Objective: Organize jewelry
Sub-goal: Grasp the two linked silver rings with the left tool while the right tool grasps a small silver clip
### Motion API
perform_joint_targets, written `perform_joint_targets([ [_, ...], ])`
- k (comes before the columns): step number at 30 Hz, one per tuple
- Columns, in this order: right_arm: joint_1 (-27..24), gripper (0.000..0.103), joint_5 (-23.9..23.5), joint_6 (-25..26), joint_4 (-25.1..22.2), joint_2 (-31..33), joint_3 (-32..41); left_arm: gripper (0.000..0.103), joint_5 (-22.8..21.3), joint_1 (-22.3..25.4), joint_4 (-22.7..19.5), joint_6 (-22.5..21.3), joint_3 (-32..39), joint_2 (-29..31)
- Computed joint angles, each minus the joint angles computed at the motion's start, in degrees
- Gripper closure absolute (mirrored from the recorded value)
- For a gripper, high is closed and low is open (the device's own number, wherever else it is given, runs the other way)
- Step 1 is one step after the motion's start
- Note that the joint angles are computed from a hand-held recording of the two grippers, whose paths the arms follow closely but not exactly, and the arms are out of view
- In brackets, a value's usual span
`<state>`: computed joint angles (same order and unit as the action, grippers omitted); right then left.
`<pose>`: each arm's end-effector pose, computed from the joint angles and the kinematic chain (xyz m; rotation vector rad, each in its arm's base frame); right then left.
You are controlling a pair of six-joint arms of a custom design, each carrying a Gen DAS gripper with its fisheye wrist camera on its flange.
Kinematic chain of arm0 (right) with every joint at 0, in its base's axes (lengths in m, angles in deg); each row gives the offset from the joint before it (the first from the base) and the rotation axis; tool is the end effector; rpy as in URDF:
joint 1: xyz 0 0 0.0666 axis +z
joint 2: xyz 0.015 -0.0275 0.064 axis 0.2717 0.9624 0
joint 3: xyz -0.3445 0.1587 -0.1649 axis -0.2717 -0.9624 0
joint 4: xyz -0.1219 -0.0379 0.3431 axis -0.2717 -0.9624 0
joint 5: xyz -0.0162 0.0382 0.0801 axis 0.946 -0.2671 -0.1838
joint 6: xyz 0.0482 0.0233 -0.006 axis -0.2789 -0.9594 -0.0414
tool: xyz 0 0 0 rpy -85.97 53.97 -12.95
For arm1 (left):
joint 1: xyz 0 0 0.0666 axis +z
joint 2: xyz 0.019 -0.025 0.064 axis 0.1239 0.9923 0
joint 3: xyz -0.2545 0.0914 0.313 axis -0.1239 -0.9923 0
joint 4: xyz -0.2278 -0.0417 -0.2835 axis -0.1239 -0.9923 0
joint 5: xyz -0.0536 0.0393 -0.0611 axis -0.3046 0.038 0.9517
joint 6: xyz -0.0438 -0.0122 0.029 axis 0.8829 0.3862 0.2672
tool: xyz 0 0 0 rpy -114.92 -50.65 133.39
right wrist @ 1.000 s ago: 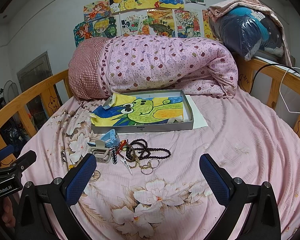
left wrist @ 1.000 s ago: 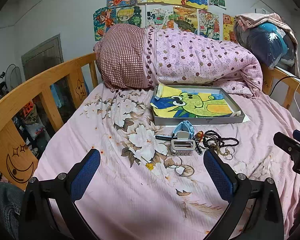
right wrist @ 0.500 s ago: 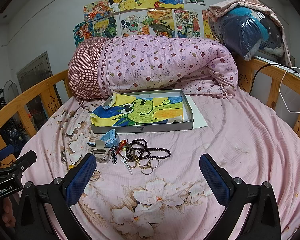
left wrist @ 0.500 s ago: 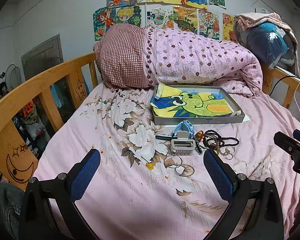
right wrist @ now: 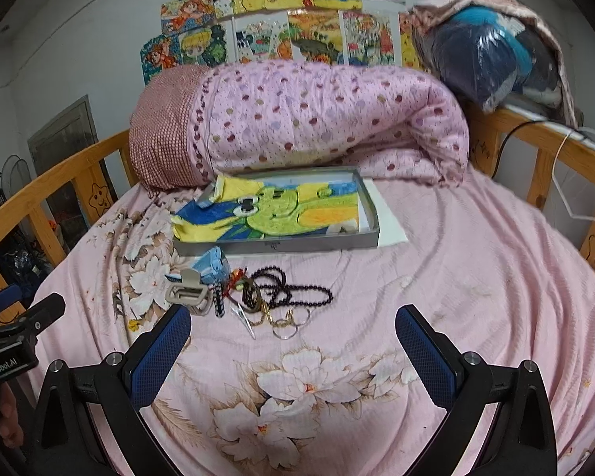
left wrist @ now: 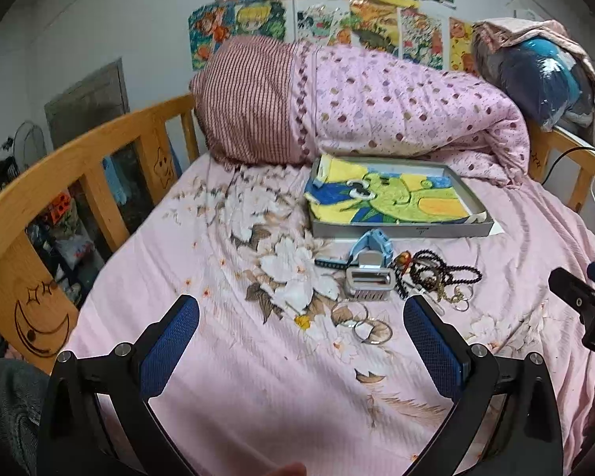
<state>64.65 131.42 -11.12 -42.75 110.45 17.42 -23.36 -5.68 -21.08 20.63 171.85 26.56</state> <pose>0.2830 0.2860 0.5449 0.3758 2.1831 -0.0264 0.3454 -0.0829 0.5685 0.4412 2.1897 -0.1753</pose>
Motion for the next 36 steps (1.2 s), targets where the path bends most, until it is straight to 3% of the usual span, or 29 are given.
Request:
perform_joint_targets([
  [4, -5.51, 0.0, -10.16, 8.39, 4.52, -0.81, -1.31, 0.002, 3.03, 0.87, -7.17, 1.38, 3.89, 3.41],
  [7, -9.07, 0.0, -16.54, 14.32, 4.64, -0.22, -0.8, 0.002, 6.92, 2.03, -13.36, 0.31, 8.84, 7.31],
  [11, -12.28, 0.0, -21.91, 18.3, 5.74, -0.03, -1.0, 0.002, 10.75, 2.72, -20.09, -2.94, 13.48, 11.72],
  [15, -14.71, 0.0, -25.08, 21.34, 6.87, -0.55, -2.43, 0.003, 11.63, 1.66, -24.4, -5.31, 15.57, 15.23],
  [18, -16.25, 0.0, -27.15, 24.02, 7.22, -0.36, -3.12, 0.003, 12.44, 0.98, -24.45, -6.99, 15.99, 16.8],
  [25, -18.11, 0.022, -32.91, 29.66, 10.13, 0.07, -5.59, 0.012, 15.36, -0.12, -22.96, -10.95, 14.46, 18.59],
  [27, -18.23, 0.027, -34.7, 31.11, 10.81, 0.32, -6.09, 0.019, 15.96, -0.32, -23.83, -11.78, 14.43, 19.23],
  [31, -18.14, 0.048, -37.31, 33.41, 11.29, 1.58, -6.33, 0.033, 15.93, -0.74, -25.62, -11.21, 15.34, 20.78],
  [36, -18.14, 0.062, -40.77, 35.59, 12.08, 3.23, -6.21, 0.05, 15.76, -0.69, -27.34, -10.04, 15.97, 22.71],
])
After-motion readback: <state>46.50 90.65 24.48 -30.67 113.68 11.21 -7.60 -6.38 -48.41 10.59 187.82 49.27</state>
